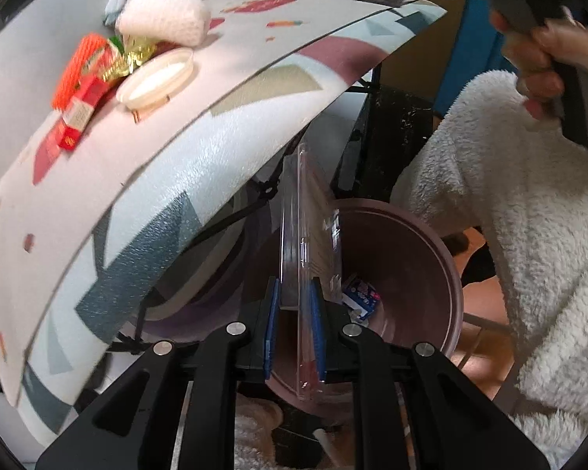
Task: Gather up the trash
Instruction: 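Carry the clear package to the bin and release it with the left tool, then lower the black tissue pack into the bin and open the right tool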
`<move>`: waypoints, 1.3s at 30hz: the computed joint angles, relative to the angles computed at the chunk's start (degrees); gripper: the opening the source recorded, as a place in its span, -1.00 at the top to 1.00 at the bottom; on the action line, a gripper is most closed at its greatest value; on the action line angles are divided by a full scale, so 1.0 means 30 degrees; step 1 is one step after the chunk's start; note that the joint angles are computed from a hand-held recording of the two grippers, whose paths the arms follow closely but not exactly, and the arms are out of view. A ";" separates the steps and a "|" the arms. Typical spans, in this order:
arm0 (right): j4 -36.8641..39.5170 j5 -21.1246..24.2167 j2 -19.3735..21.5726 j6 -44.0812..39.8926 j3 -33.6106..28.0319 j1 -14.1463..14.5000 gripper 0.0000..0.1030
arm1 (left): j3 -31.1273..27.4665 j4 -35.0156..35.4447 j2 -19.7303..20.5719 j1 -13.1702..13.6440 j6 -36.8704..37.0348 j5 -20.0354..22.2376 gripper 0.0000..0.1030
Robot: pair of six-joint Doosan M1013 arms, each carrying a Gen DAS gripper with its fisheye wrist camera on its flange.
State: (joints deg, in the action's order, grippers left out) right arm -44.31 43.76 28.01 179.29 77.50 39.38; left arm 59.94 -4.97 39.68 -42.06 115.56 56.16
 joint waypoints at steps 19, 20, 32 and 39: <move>0.1383 0.0229 0.0785 -0.3680 -0.1037 0.0355 -0.24 | 0.3564 -0.1273 -0.2846 0.0985 -0.7124 -0.8268 -0.80; 0.1406 0.0212 0.0827 -0.3910 -0.1090 0.0414 -0.24 | 0.3646 -0.1059 -0.2939 0.1019 -0.7492 -0.8471 -0.81; 0.3745 -0.0068 0.1691 -0.8167 -0.1996 0.0974 -0.24 | 0.5215 0.2838 -0.3793 0.1080 -1.2189 -1.0516 -0.86; 0.6120 -0.0014 0.2385 -1.1165 -0.2666 0.1106 -0.25 | 0.5306 0.4215 -0.3708 0.1069 -1.4112 -1.0345 -0.87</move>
